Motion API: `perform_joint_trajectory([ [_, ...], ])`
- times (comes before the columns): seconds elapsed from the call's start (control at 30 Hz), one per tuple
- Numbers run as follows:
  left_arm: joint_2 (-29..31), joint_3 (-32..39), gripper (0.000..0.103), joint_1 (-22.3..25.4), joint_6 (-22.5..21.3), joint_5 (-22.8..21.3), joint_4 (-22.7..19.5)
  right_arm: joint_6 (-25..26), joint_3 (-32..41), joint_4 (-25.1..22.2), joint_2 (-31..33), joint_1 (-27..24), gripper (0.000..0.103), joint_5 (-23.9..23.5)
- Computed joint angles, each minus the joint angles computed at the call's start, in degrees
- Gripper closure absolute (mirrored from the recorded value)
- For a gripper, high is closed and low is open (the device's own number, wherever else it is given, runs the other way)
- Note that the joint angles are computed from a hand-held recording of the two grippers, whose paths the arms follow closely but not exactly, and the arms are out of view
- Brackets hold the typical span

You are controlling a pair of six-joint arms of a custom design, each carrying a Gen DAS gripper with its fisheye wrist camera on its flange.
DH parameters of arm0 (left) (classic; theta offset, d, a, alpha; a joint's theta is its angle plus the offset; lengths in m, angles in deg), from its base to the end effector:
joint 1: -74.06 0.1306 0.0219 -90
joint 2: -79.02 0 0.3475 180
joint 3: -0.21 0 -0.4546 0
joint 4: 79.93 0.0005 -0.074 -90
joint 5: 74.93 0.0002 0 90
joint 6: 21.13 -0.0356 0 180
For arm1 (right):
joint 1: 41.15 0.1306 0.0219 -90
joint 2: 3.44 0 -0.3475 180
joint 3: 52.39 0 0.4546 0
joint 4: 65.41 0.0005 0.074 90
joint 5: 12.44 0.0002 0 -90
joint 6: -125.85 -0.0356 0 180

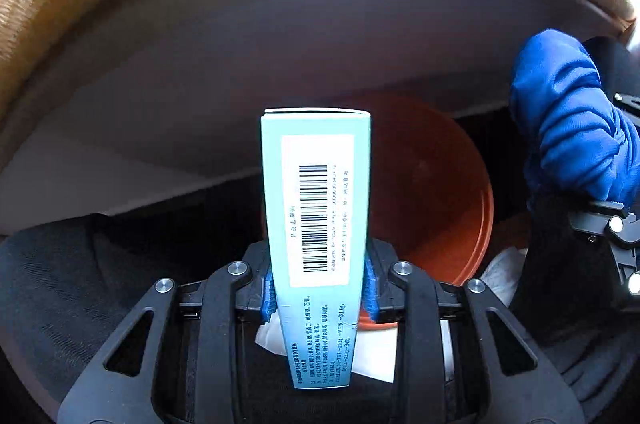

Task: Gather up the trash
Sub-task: 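Open both tools to drop the cloth and box into the orange bucket, then grasp the white wrapper with the right tool while the left tool grasps the juice pouch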

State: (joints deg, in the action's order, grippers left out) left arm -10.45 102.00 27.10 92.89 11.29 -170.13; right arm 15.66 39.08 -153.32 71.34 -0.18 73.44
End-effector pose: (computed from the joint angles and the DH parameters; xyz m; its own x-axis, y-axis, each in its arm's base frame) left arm 0.3370 -0.3582 0.4593 -0.9052 0.3742 -0.2016 0.3856 0.9225 -0.0190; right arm 0.3016 0.2646 0.4927 -0.9027 -0.3279 -0.2787 -0.3835 0.9068 0.1750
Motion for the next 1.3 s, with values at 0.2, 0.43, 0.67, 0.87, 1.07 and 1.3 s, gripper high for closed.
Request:
perform_joint_trajectory([
  [0.2, -1.0, -1.5, 0.033, 0.4, 0.7, 0.5, -0.4, -0.8, -0.4, 1.1, 0.6, -0.7, 0.032, 0.2],
  [0.43, -3.4, -3.8, 0.027, 0.9, 2.2, 1.4, 1.3, -0.7, 0.4, 0.5, -0.5, -0.6, 0.03, 1.9],
  [0.67, -6.5, -3.5, 0.027, 1.4, 1.4, -1.1, 2.4, 3.8, 4.7, -2.0, -1.4, -1.0, 0.03, 3.9],
  [0.87, -9.2, -1.9, 0.027, 0.3, -0.8, -4.0, 3.9, 10.8, 10.4, -0.4, -0.9, -4.6, 0.03, 4.9],
  [1.07, -10.1, 0.5, 0.021, 1.2, -1.7, -3.5, 6.0, 18.1, 18.8, 4.1, 4.4, -11.9, 0.03, 6.9],
  [1.3, -5.6, 8.0, 0.021, 1.9, 0.8, -5.1, 5.0, 23.4, 31.6, 4.1, 18.1, -20.2, 0.038, 4.5],
])
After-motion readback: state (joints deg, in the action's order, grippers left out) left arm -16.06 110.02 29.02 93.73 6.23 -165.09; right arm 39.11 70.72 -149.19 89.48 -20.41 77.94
